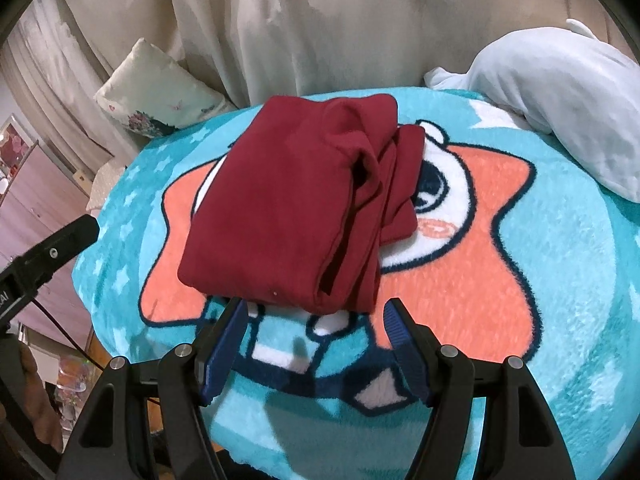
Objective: Fold small clothes
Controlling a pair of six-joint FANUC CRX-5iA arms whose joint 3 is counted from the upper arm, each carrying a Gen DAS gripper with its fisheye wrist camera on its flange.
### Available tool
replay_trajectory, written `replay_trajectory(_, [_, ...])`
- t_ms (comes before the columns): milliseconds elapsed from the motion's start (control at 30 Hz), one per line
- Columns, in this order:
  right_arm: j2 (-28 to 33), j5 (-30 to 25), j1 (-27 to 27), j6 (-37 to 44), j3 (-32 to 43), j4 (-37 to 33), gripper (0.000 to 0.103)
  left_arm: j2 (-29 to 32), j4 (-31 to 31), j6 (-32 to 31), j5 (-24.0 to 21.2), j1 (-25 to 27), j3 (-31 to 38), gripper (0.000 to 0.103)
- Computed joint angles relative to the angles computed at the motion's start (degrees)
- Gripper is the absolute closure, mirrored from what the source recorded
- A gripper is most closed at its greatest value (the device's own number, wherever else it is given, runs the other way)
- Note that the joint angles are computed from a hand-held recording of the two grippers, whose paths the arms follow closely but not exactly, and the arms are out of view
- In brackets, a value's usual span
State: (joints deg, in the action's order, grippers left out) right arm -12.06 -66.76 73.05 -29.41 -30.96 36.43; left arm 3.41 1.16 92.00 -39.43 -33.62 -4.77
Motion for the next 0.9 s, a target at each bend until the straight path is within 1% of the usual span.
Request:
replay_trajectory(67, [0.28, 0.37, -0.24, 0.79, 0.26, -0.72, 0.029, 0.25, 2.75, -2.38, -0.13, 0.52, -0.58, 0.020])
replay_trajectory(167, [0.60, 0.52, -0.34, 1.51, 0.53, -1.26, 0.029, 0.56, 4.98, -4.34, -0.59, 0.69, -1.09, 0.020])
replay_trajectory(567, [1.47, -0.35, 0.06, 2.55, 1.62, -3.16, 0.029, 0.18, 5.60, -5.20, -0.34, 0.59, -1.85, 0.020])
replay_trajectory(700, [1.73, -0.41, 0.21, 3.00, 1.91, -3.56, 0.029, -0.51, 3.65, -3.43, 0.36, 0.09, -2.12, 0.020])
replay_trajectory(900, [2.33, -0.36, 0.80, 3.54, 2.40, -4.01, 0.029, -2.22, 0.07, 1.06, 1.18, -0.29, -2.67, 0.020])
